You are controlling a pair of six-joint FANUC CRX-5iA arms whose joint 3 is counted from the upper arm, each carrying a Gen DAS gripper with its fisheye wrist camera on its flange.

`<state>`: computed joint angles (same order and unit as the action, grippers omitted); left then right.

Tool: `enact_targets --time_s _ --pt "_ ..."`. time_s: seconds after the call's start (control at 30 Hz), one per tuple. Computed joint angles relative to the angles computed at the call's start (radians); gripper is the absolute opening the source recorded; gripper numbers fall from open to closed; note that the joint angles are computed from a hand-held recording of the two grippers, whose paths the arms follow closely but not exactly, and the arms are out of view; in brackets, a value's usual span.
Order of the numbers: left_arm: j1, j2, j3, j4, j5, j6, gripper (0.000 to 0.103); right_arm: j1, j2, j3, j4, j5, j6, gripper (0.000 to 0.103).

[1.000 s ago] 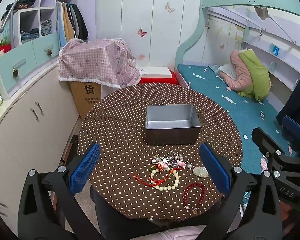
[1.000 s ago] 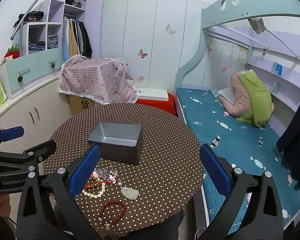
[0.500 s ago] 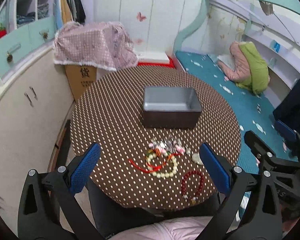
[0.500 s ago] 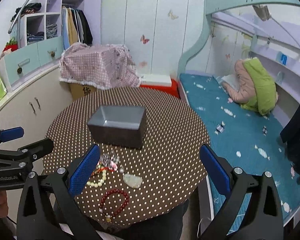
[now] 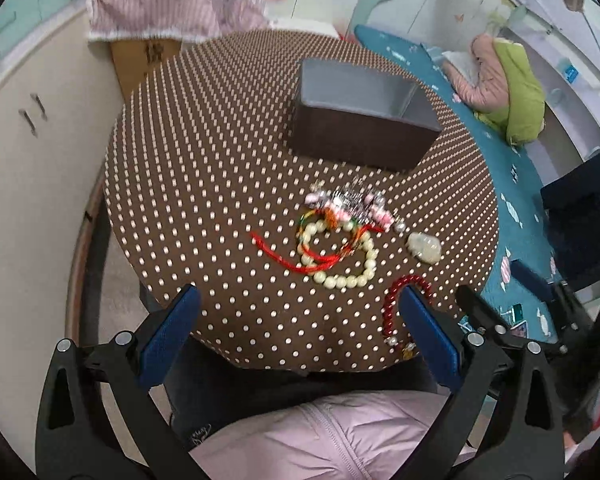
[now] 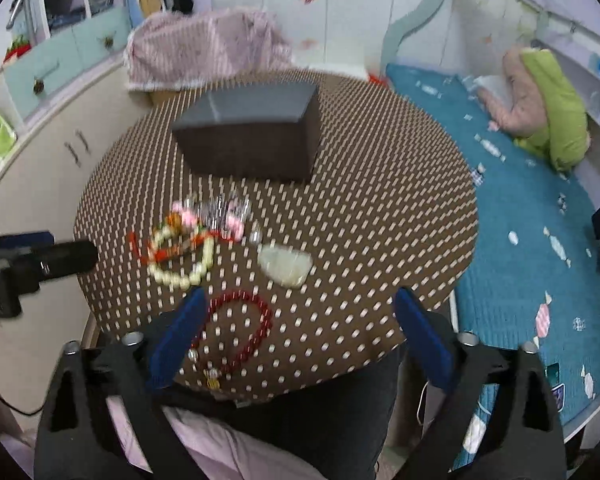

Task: Organize jewelry
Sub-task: 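Lower the right tool to the red bead bracelet and close on it, then grasp the red cord with charms with the left tool while the right tool holds the red bracelet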

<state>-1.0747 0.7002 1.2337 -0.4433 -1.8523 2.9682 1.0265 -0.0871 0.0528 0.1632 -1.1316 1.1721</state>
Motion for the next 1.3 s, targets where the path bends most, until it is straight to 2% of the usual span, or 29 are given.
enact_targets --time_s 0.03,0.1,0.23,0.37,0.47,0.5,0.53,0.57,0.6,0.83,0.93,1.03,1.1,1.17,1.23,1.3 --pt "0.008 -0.016 -0.039 0.019 0.022 0.013 0.098 -0.006 0.010 0.010 -0.022 -0.016 0.017 0.072" --pt "0.021 -0.048 -0.112 0.048 0.059 0.035 0.098 -0.010 0.024 0.018 -0.049 -0.033 0.037 0.066" --pt "0.040 -0.095 -0.224 0.092 0.123 0.070 0.098 -0.018 0.055 0.041 -0.089 -0.055 0.082 0.047" --pt "0.054 -0.103 -0.250 0.100 0.124 0.072 0.097 -0.010 0.070 0.036 -0.086 -0.054 0.097 0.031" --pt "0.066 -0.123 -0.294 0.109 0.158 0.073 0.096 0.006 0.061 0.017 -0.058 -0.038 0.116 0.023" --pt "0.071 -0.126 -0.303 0.111 0.166 0.072 0.091 0.006 0.062 0.017 -0.056 -0.036 0.122 0.022" --pt "0.077 -0.126 -0.308 0.115 0.169 0.070 0.085 0.003 0.063 0.022 -0.061 -0.038 0.134 0.016" --pt "0.088 -0.121 -0.306 0.125 0.166 0.062 0.074 0.001 0.064 0.025 -0.063 -0.040 0.139 0.010" --pt "0.097 -0.109 -0.293 0.136 0.150 0.053 0.072 0.000 0.069 0.028 -0.060 -0.038 0.139 0.009" --pt "0.135 -0.092 -0.285 0.143 0.174 0.016 0.067 -0.048 0.091 0.064 -0.129 -0.031 0.194 0.007" --pt "0.156 -0.094 -0.297 0.155 0.194 0.011 0.060 -0.077 0.103 0.088 -0.173 -0.035 0.218 0.007" --pt "0.161 -0.076 -0.266 0.126 0.182 0.002 0.053 -0.080 0.106 0.094 -0.179 -0.031 0.220 0.007" --pt "0.165 -0.063 -0.243 0.113 0.167 -0.008 0.037 -0.087 0.109 0.103 -0.190 -0.030 0.228 0.007" --pt "0.175 -0.067 -0.254 0.121 0.186 -0.023 0.022 -0.085 0.104 0.098 -0.187 -0.024 0.227 0.007" --pt "0.181 -0.063 -0.249 0.122 0.188 -0.034 0.012 -0.090 0.103 0.101 -0.194 -0.018 0.231 0.007" --pt "0.190 -0.080 -0.285 0.142 0.233 -0.037 0.004 -0.099 0.104 0.104 -0.203 -0.016 0.237 0.007"
